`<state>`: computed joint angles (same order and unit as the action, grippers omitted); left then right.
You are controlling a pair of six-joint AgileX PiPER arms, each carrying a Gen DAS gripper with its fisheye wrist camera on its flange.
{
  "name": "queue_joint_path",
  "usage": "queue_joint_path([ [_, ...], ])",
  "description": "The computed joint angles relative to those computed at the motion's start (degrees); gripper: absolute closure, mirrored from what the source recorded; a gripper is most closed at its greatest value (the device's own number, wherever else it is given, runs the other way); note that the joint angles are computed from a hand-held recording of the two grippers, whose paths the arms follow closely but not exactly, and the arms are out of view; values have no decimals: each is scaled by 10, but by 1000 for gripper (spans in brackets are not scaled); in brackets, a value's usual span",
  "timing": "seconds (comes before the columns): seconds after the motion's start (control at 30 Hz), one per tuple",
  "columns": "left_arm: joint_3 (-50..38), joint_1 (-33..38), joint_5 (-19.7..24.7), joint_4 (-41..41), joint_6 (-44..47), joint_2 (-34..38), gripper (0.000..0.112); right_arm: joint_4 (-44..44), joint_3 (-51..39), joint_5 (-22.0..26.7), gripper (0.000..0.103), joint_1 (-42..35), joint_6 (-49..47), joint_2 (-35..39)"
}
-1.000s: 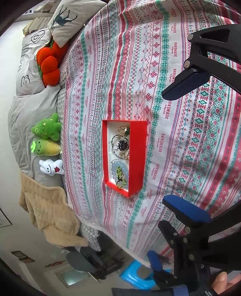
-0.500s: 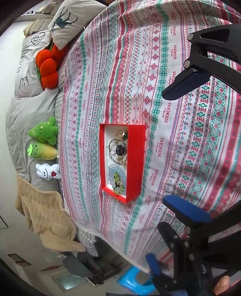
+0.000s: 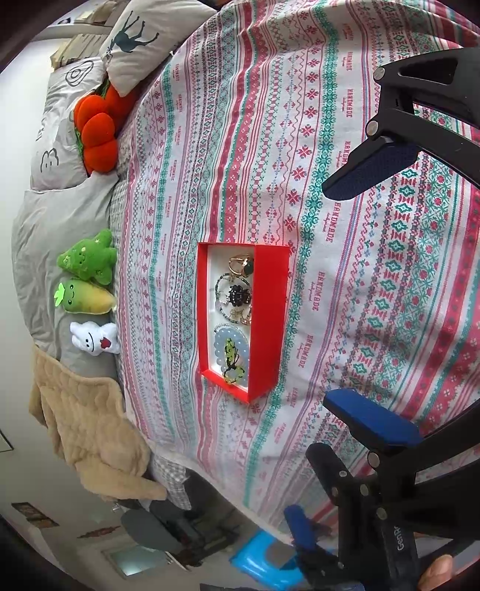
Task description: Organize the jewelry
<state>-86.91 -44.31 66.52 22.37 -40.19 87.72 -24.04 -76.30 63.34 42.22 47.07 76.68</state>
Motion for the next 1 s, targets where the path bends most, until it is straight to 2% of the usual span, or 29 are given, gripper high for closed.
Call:
queue_joint_path([
  [1.0,1,3,1,-1,6,0,10,2,-1,-2,0,6,-1,2],
])
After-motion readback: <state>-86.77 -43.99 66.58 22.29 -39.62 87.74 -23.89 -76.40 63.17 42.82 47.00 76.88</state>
